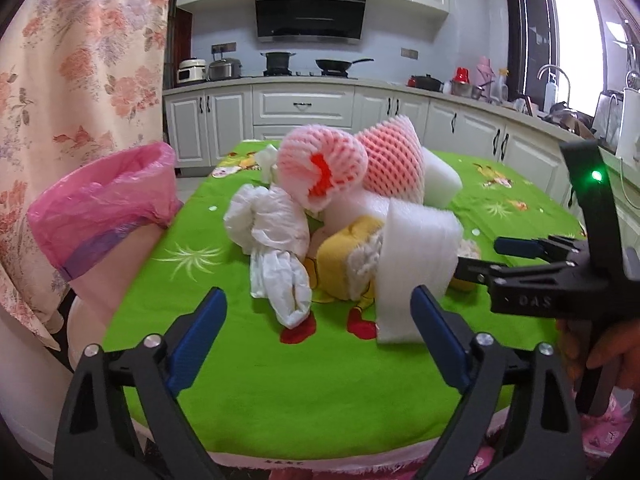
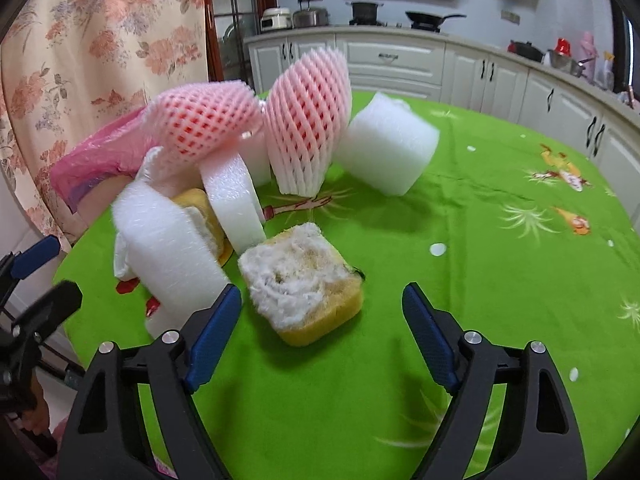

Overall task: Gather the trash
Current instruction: 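Grasp the yellow sponge with the right tool while the left tool grasps a white foam block, then carry the sponge and foam block to the pink bin and release both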

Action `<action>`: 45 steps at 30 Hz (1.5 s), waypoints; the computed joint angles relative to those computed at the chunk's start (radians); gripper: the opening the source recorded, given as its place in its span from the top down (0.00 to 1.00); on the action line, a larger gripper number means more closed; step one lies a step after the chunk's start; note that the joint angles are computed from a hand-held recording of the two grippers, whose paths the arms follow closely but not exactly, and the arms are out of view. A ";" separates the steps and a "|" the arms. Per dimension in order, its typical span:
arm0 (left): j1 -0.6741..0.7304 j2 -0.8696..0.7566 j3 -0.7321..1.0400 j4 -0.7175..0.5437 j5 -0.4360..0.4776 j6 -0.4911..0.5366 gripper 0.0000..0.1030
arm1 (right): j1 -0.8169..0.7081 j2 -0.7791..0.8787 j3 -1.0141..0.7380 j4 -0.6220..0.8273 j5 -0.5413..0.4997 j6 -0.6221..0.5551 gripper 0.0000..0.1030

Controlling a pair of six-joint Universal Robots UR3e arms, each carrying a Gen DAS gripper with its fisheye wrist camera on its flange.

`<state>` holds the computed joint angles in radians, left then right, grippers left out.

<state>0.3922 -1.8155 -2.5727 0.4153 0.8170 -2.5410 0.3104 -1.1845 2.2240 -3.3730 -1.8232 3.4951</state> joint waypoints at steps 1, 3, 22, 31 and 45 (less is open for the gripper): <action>-0.007 -0.006 0.006 -0.003 0.002 0.002 0.17 | -0.011 0.002 -0.008 0.012 0.015 -0.006 0.27; -0.025 -0.016 0.023 -0.022 0.004 0.010 0.17 | -0.034 0.011 -0.030 0.037 0.050 -0.025 0.28; -0.425 -0.236 0.275 0.114 0.272 -0.117 0.37 | -0.234 -0.074 0.276 -0.297 0.207 -0.101 0.58; -0.406 -0.237 0.274 0.119 0.248 -0.137 0.53 | -0.292 -0.071 0.326 -0.376 0.275 -0.108 0.58; -0.268 -0.055 0.286 0.004 0.091 -0.244 0.53 | -0.186 -0.175 0.183 -0.226 0.225 -0.109 0.58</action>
<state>0.1244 -1.8702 -2.2865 0.4191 0.9082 -2.7855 0.1242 -1.3599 2.4072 -3.5994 -1.5982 3.3860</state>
